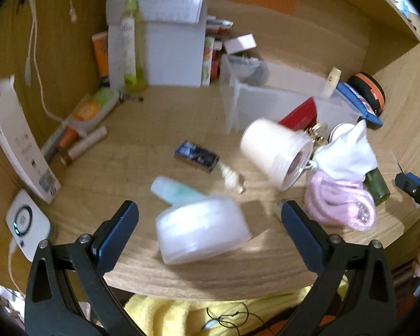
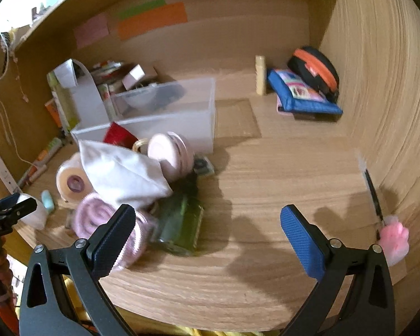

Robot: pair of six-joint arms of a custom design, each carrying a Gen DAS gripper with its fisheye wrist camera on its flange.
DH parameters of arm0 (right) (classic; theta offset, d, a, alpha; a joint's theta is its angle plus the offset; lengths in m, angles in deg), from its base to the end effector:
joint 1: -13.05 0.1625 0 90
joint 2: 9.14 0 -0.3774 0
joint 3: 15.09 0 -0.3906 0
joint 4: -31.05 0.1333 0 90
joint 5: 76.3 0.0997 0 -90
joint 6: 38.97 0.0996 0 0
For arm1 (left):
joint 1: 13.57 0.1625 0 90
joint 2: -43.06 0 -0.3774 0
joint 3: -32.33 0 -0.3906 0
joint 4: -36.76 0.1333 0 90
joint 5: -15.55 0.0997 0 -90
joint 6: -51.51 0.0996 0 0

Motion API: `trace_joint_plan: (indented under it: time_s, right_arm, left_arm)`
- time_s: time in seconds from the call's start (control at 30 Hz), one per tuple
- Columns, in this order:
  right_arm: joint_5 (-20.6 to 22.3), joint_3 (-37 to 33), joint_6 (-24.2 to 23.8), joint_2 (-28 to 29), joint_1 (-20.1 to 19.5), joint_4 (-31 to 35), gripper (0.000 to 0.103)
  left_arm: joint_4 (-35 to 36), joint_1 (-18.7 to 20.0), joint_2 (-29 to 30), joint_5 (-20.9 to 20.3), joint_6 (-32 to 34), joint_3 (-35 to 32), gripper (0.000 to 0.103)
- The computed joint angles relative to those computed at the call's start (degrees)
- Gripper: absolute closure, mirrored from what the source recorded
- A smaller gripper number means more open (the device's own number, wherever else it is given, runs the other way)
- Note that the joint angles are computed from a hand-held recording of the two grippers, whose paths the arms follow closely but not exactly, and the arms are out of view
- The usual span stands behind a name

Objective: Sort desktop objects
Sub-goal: 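Grasp the white plastic cup with the left tool while the right tool grasps the green bottle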

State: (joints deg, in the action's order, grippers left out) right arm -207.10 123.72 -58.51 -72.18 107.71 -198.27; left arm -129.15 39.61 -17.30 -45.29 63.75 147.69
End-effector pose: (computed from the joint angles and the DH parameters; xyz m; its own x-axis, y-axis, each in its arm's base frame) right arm 0.0988 -0.3722 0.1760 -0.7437 0.3431 0.5737 -0.3024 0.5928 -0.7464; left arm -0.1750 -0.5371 0.1249 -0.6663 0.5339 -0.5205 0.7174 0.6494 -0.2523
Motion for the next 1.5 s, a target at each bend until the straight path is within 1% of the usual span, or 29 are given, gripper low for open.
trace_joint_plan:
  time_s: [0.17, 0.3, 0.37, 0.43, 0.47, 0.53, 0.6, 0.67, 0.73, 0.8, 0.83, 0.87, 0.9, 0.97, 1.0, 1.03, 1.07, 1.13, 1.2, 1.27, 1.33, 1.5]
  right_arm:
    - [0.1, 0.2, 0.2, 0.7, -1.2, 1.1, 0.000]
    - [0.4, -0.6, -1.2, 2.5, -1.7, 0.0, 0.000]
    - [1.7, -0.5, -0.6, 2.5, -2.2, 0.5, 0.000]
    - [4.1, -0.2, 1.1, 1.5, -3.1, 2.8, 0.001]
    - [4.6, -0.3, 1.3, 1.7, -3.2, 3.3, 0.002]
    - [3.6, -1.2, 0.5, 3.1, -2.9, 1.9, 0.003]
    - [2.1, -2.3, -0.4, 4.2, -2.6, 1.5, 0.008]
    - [3.3, -2.1, 0.1, 3.7, -3.2, 2.0, 0.013]
    - [3.0, -2.5, 0.7, 3.1, -3.5, 3.6, 0.027]
    - [2.9, -2.8, 1.5, 2.8, -4.1, 5.6, 0.034]
    - [3.1, -2.9, 2.0, 2.6, -4.3, 6.4, 0.037]
    - [2.5, -3.2, 1.1, 3.6, -4.1, 4.9, 0.037]
    - [2.1, -3.5, 1.1, 3.8, -4.0, 5.1, 0.037]
    - [1.9, -3.9, 0.7, 4.3, -3.8, 4.8, 0.038]
    - [1.7, -4.1, 0.4, 4.6, -3.8, 4.3, 0.042]
    - [1.4, -4.4, 0.0, 5.1, -3.7, 3.8, 0.049]
    - [1.1, -4.7, -0.5, 5.5, -3.5, 3.4, 0.052]
    - [0.5, -5.1, -1.3, 6.1, -3.4, 2.8, 0.064]
    - [0.8, -5.0, -1.0, 5.8, -3.6, 3.0, 0.065]
    - [2.2, -4.4, -0.3, 4.9, -4.2, 3.2, 0.065]
    - [2.7, -3.8, -0.2, 4.4, -4.5, 2.1, 0.065]
    - [3.9, -2.2, -0.2, 2.9, -4.8, -0.1, 0.065]
  left_arm:
    - [3.4, 1.7, 0.6, -1.0, -2.8, -1.3, 0.000]
    - [6.3, 2.8, 1.7, -2.5, -4.9, -2.6, 0.000]
    - [3.7, 2.1, 2.4, -0.7, -4.4, -1.7, 0.000]
    - [2.7, 2.0, 2.9, -0.5, -4.3, -1.5, 0.000]
    - [1.5, 1.9, 3.2, 0.0, -4.2, -1.2, 0.000]
    - [-0.3, 1.8, 3.8, 1.1, -3.7, -0.9, 0.000]
    - [-2.3, 1.7, 4.4, 2.2, -2.9, -0.6, 0.000]
    - [-4.5, 1.8, 4.7, 2.6, -2.4, -0.1, 0.001]
    - [-7.0, 1.7, 5.1, 3.5, -1.7, 0.5, 0.007]
    - [-9.4, 1.6, 5.8, 4.8, -0.3, 0.7, 0.017]
    - [-10.0, 1.7, 6.0, 5.0, 0.2, 0.8, 0.019]
    - [-10.7, 1.8, 6.0, 4.9, 0.5, 0.9, 0.024]
    - [-11.2, 1.9, 5.9, 4.7, 0.7, 0.9, 0.029]
    - [-12.2, 2.1, 6.1, 4.3, 1.2, 0.9, 0.034]
    - [-12.6, 2.2, 6.1, 4.1, 1.5, 1.0, 0.034]
    - [-13.1, 2.3, 6.1, 3.9, 1.7, 1.0, 0.034]
    - [-13.5, 2.4, 6.2, 3.7, 1.9, 1.0, 0.034]
    - [-13.7, 2.5, 6.0, 3.4, 2.1, 1.1, 0.034]
    - [-13.0, 2.8, 5.6, 2.7, 1.5, 1.0, 0.034]
    - [-11.5, 3.2, 5.1, 1.5, 0.5, 0.5, 0.034]
    - [-10.7, 3.4, 4.7, 0.9, -0.2, 0.3, 0.034]
    - [-10.8, 2.7, 4.2, 0.7, -0.5, -0.2, 0.034]
